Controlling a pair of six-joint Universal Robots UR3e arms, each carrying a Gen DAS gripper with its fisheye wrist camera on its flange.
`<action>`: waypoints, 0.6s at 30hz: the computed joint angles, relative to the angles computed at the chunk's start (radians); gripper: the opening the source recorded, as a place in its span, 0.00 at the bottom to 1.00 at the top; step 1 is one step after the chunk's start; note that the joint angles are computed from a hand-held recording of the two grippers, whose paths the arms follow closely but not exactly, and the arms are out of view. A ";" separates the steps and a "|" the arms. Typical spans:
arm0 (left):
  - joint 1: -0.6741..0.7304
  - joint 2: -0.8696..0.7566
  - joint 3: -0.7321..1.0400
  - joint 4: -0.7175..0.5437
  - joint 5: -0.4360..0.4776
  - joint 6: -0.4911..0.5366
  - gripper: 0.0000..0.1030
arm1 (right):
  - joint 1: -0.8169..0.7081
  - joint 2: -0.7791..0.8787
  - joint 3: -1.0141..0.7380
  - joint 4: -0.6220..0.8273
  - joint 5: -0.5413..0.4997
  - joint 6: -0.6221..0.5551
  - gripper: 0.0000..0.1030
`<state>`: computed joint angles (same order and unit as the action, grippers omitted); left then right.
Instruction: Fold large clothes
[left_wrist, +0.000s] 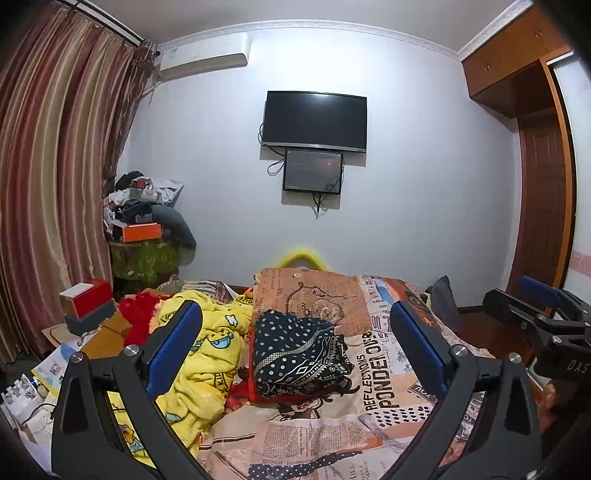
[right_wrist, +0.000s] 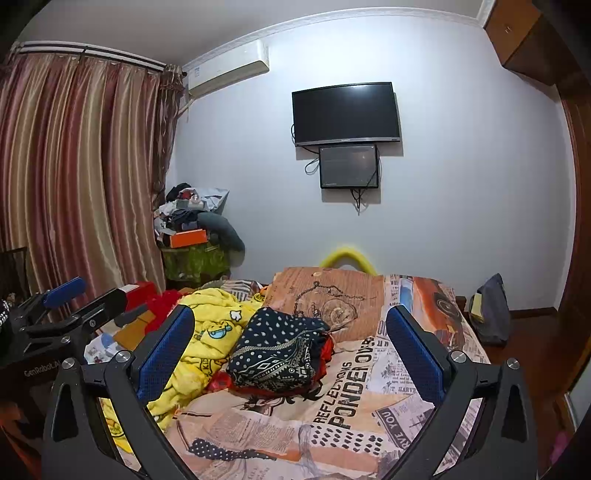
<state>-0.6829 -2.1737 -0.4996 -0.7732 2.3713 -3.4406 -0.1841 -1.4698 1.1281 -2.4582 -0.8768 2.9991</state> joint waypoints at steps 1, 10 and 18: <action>0.003 0.003 -0.003 -0.001 -0.007 -0.005 0.99 | -0.001 0.000 0.000 0.001 0.002 0.001 1.00; 0.011 0.011 -0.020 0.010 -0.033 0.003 0.99 | -0.010 0.003 -0.005 0.009 0.016 0.010 1.00; 0.008 0.009 -0.022 0.015 -0.063 0.031 0.99 | -0.003 0.005 -0.007 -0.001 0.008 0.021 1.00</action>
